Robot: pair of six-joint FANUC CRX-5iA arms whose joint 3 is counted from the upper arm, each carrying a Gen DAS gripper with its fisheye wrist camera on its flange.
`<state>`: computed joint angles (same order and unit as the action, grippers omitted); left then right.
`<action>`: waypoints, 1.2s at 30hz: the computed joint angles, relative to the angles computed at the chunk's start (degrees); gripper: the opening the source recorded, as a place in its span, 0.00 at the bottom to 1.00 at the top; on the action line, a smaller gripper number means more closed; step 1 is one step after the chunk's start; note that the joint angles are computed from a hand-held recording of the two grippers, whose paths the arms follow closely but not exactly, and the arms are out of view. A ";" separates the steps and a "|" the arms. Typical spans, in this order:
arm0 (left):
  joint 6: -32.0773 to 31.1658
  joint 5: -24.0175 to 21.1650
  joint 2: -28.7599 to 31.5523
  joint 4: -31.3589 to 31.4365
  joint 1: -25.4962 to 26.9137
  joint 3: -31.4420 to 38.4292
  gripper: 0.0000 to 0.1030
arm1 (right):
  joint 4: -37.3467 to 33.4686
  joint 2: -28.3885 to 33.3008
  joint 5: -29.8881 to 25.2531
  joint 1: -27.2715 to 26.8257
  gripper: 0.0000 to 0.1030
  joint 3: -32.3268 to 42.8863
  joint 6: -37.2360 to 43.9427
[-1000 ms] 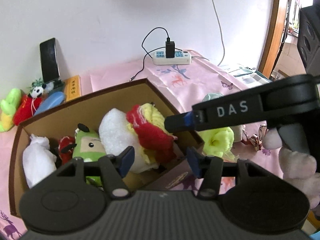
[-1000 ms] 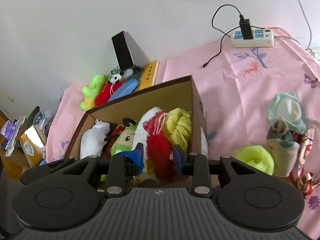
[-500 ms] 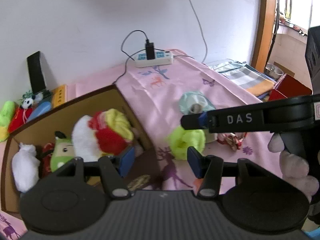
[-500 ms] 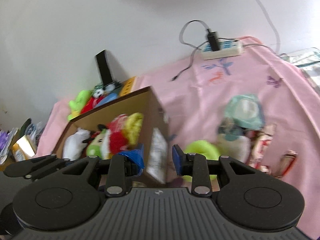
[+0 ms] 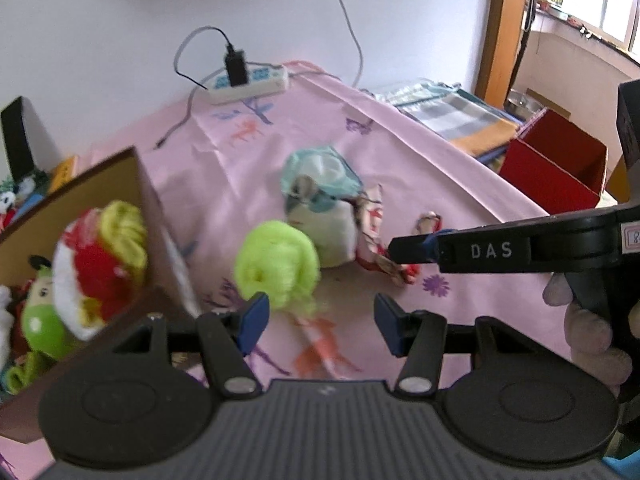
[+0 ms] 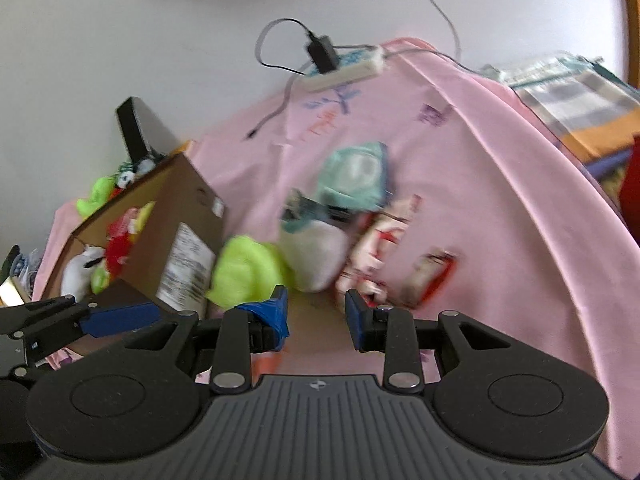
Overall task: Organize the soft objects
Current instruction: 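Move the right gripper back to the red-and-white patterned scarf, then grasp the red-and-white patterned scarf with the right gripper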
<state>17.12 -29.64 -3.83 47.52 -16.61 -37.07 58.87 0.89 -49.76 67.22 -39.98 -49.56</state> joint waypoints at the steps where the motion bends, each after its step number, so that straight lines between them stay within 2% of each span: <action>1: 1.06 -0.02 0.41 -0.79 -0.52 0.23 0.54 | -0.20 -0.65 0.29 0.07 0.13 -0.94 -0.73; 7: 4.38 0.22 3.30 -2.17 -3.70 1.32 0.54 | 0.50 -4.71 4.67 -0.92 0.14 -6.88 -5.66; 12: 4.65 3.51 5.76 -1.54 -7.04 1.64 0.54 | 3.38 -7.79 8.40 -3.32 0.14 -10.81 -8.12; 15: 5.90 4.54 8.09 -1.83 -8.19 3.00 0.54 | 6.01 -9.12 11.20 -5.80 0.14 -12.65 -8.71; 20: 6.47 6.78 10.94 -0.22 -9.98 4.18 0.54 | 10.67 -9.89 18.83 -11.38 0.14 -14.82 -8.64; 27: 7.45 9.80 13.42 -0.84 -11.54 5.72 0.54 | 27.50 -10.43 30.47 -21.99 0.14 -17.56 -17.98; 30: 5.58 10.41 14.03 2.00 -12.20 5.68 0.54 | 33.95 -10.59 34.99 -26.44 0.15 -17.86 -21.66; 32: 4.64 10.36 14.45 3.16 -12.60 5.85 0.54 | 35.11 -10.46 36.22 -27.52 0.15 -17.69 -21.52; 36: 5.99 9.50 15.50 1.20 -12.75 6.94 0.46 | 38.36 -10.29 38.61 -29.95 0.15 -17.49 -22.73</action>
<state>23.12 -20.14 11.67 48.72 -29.36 -30.13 97.23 -9.40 -11.14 37.26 -57.47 -72.29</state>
